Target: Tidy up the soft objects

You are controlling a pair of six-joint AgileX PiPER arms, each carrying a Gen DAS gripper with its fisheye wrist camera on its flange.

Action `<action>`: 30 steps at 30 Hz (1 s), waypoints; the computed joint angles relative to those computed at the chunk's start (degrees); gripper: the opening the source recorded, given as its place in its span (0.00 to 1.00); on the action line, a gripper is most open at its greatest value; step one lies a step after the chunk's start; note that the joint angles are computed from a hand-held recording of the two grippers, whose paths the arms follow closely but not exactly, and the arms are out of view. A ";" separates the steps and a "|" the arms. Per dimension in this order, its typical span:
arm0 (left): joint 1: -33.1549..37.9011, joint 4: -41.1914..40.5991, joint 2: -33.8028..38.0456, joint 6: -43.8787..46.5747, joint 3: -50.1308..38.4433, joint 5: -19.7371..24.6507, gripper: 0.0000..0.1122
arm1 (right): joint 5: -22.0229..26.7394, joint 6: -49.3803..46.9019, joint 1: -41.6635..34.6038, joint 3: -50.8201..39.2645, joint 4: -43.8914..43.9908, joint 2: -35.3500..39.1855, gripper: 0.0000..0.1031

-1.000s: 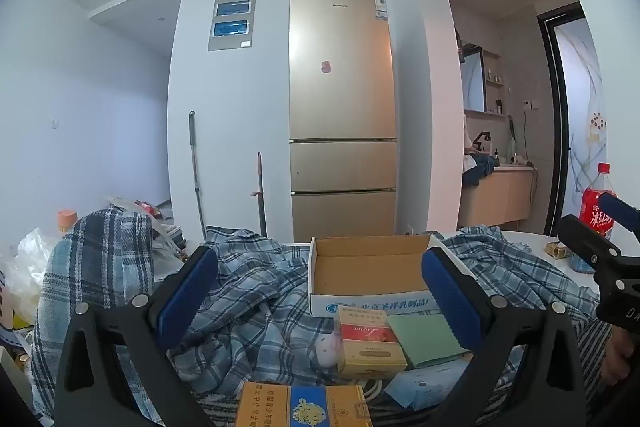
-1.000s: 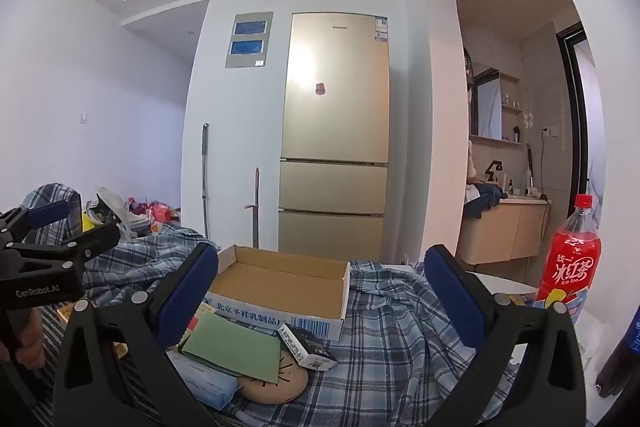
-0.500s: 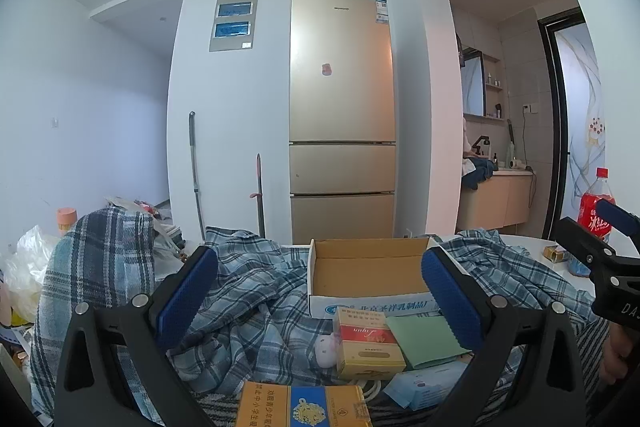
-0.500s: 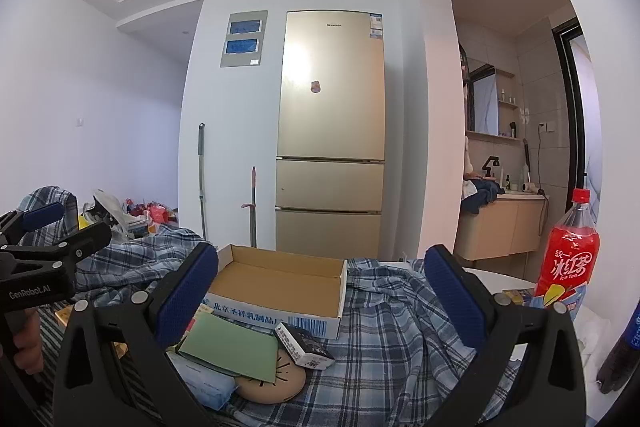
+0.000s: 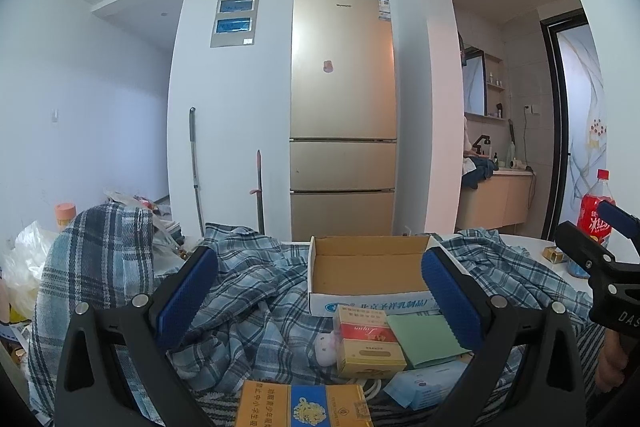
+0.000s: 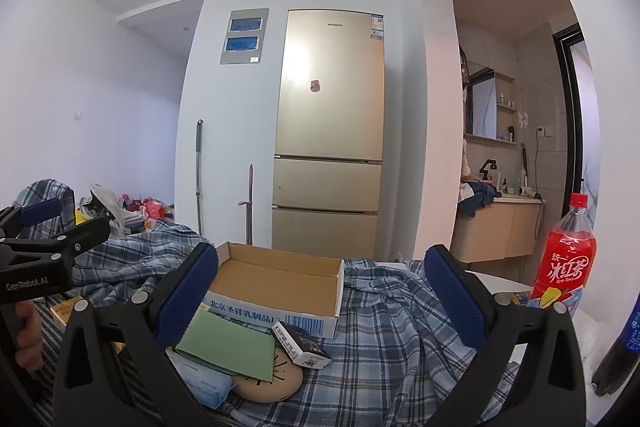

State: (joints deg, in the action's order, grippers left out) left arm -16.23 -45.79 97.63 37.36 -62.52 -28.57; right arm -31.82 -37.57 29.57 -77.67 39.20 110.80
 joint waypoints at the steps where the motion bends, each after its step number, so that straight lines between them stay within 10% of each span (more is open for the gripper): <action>1: -0.05 0.07 0.19 0.12 -0.07 -0.19 0.92 | 0.05 0.34 0.01 -0.18 -0.30 0.18 1.00; 30: -0.76 3.15 0.15 -2.24 1.57 -3.28 0.92 | 0.33 1.96 -0.31 -0.11 -2.35 0.53 1.00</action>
State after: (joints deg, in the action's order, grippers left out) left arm -16.99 -42.65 97.78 35.12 -60.94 -31.85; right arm -31.49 -35.61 29.26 -77.78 36.86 111.33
